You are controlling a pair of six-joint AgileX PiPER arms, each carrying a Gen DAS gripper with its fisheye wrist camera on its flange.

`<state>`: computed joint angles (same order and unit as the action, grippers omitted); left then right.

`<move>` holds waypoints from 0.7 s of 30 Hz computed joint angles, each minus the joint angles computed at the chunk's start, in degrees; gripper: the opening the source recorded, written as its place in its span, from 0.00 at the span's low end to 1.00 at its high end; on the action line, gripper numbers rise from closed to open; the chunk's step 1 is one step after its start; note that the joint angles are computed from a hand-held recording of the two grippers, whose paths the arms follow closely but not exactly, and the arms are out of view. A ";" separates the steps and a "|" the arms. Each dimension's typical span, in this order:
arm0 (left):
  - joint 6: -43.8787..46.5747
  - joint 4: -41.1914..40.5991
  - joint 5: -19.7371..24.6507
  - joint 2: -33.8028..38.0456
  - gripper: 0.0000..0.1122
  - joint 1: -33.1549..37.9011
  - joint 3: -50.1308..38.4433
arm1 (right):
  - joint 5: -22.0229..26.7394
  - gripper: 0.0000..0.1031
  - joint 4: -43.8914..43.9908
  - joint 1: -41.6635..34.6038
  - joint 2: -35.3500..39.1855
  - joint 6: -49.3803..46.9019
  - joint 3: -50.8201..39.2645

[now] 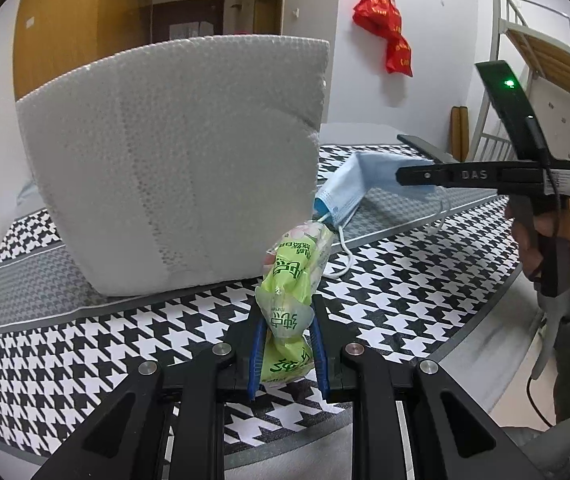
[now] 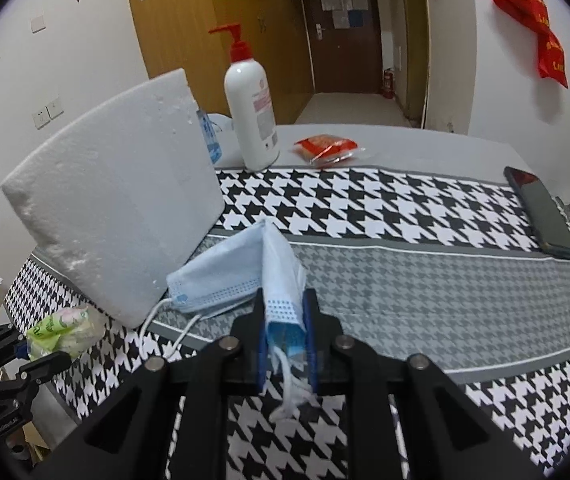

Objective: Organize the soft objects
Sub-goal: 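Carry the held packet and blue mask with both tools toward the foam box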

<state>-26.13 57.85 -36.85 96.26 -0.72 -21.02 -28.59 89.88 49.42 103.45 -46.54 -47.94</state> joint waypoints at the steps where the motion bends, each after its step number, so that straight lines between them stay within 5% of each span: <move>1: -0.14 0.46 -0.20 -0.44 0.20 0.41 0.35 | -0.48 0.15 0.24 0.61 -0.56 -0.02 0.45; 21: -8.93 15.38 -4.12 -11.85 0.20 11.83 4.97 | -16.21 0.13 2.16 16.12 -10.46 8.81 7.78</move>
